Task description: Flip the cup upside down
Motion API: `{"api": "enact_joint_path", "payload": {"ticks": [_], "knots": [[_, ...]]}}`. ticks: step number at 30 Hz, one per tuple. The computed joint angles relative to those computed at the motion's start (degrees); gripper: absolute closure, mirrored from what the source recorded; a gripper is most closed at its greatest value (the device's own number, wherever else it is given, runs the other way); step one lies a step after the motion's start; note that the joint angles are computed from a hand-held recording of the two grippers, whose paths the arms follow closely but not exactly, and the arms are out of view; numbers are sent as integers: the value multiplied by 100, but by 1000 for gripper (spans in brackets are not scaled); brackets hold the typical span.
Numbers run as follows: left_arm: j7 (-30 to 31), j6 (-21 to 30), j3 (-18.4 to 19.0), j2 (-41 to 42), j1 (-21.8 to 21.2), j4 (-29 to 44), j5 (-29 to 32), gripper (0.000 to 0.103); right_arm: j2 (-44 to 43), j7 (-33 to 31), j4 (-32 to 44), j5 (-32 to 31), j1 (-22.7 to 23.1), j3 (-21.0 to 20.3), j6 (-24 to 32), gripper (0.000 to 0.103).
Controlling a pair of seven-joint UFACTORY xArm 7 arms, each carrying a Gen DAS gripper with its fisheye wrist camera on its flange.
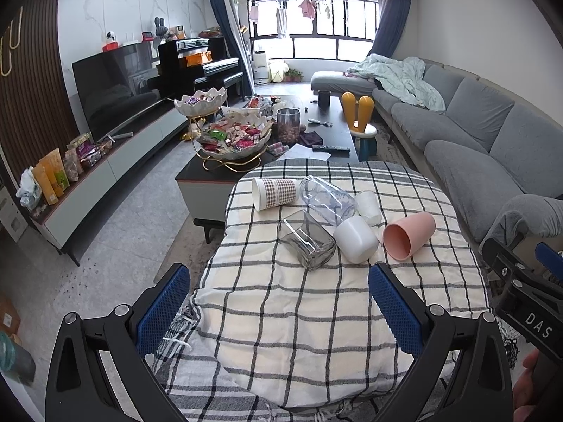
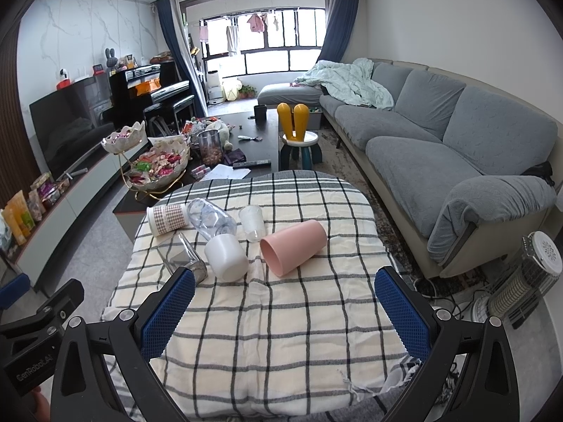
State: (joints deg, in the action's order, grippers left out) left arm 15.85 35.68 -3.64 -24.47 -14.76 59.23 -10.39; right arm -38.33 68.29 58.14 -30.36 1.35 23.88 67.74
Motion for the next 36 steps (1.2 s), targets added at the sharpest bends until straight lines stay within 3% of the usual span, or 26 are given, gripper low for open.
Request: {"api": "enact_joint_path", "payload": {"ticks": [10, 14, 16, 21, 26, 30, 36], "knots": [[-947, -255, -413, 513, 159, 348, 460, 0, 262, -647, -77, 98, -35, -644, -461, 1], [-1780, -434, -668, 685, 250, 491, 877, 0, 472, -1330, -64, 561, 52, -1153, -723, 1], [-1827, -485, -632, 815, 116, 612, 861, 0, 566, -1604, -57, 889, 43, -1413, -803, 1], [-1306, -730, -533, 1356, -242, 1196, 679, 0, 785, -1536, -49, 1630, -215, -1801, -1050, 1], [-113, -938, -477, 2371, -410, 2441, 376, 0, 1031, -636, -249, 2428, -487, -2021, -1722, 0], [817, -568, -635, 3452, -366, 3911, 320, 0, 1436, 20, -323, 2940, -599, -2144, -2263, 0], [1871, 945, -847, 5370, -572, 6611, 232, 0, 2086, 818, -101, 3232, -655, -2231, -2572, 0]]}}
